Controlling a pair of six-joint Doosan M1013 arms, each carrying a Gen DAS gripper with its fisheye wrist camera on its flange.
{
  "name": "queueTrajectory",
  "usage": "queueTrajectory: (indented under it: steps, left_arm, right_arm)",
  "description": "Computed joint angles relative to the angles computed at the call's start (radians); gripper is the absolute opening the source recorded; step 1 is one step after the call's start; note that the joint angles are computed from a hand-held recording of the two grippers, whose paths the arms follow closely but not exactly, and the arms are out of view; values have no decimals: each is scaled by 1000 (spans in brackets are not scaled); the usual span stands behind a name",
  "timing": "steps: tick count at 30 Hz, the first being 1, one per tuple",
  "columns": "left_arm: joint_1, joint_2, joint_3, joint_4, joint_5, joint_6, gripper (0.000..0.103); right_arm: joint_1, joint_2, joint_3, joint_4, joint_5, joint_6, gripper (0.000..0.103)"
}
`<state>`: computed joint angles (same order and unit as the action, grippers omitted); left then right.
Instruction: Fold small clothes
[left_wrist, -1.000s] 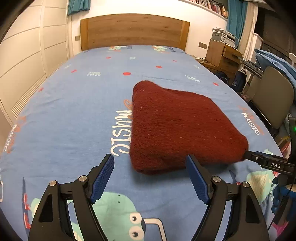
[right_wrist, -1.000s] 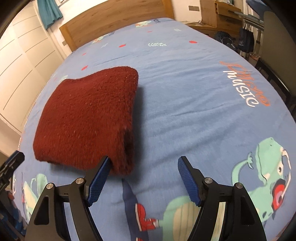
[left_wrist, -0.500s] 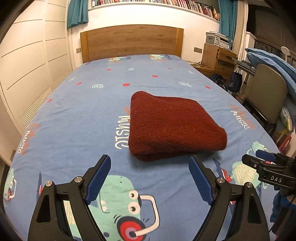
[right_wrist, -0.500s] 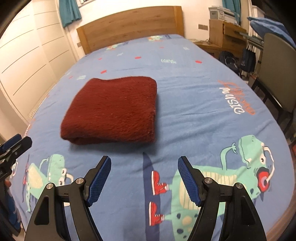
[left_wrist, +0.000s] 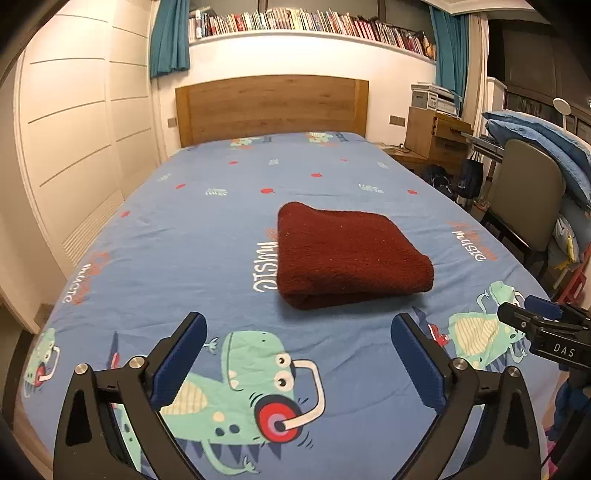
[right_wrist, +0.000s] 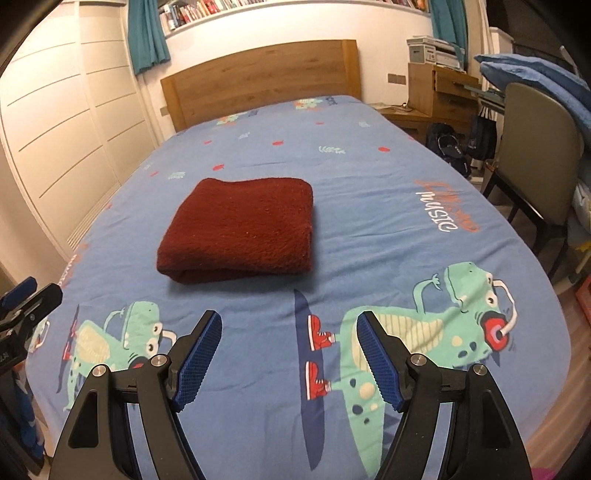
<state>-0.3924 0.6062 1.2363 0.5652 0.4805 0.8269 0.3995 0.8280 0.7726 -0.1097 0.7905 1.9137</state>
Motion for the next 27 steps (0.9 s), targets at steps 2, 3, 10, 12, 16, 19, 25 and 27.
queueTrajectory:
  steps: [2, 3, 10, 12, 16, 19, 25, 27]
  left_arm:
    - [-2, -14, 23, 34, -8, -35, 101]
    - [-4, -20, 34, 54, -11, -55, 101]
    - [-17, -58, 101, 142, -23, -151, 101]
    - [-19, -68, 117, 156, -23, -171, 101]
    - [-26, -86, 148, 220, -21, -247, 102]
    - [-32, -96, 163, 282, -18, -309, 102]
    - [-43, -106, 179, 357, 0, -377, 101]
    - [-47, -107, 183, 366, 1, -378, 102]
  right_arm:
    - [4, -23, 38, -12, -23, 10, 80]
    - [6, -33, 56, -18, -33, 16, 80]
    - [20, -99, 174, -94, -109, 92, 98]
    - [23, -116, 205, -124, -132, 119, 103]
    - [28, -141, 249, -174, -159, 158, 103]
    - [34, -151, 269, -222, -166, 196, 103]
    - [41, -164, 293, -281, -174, 240, 103]
    - [42, -167, 299, -289, -179, 245, 103]
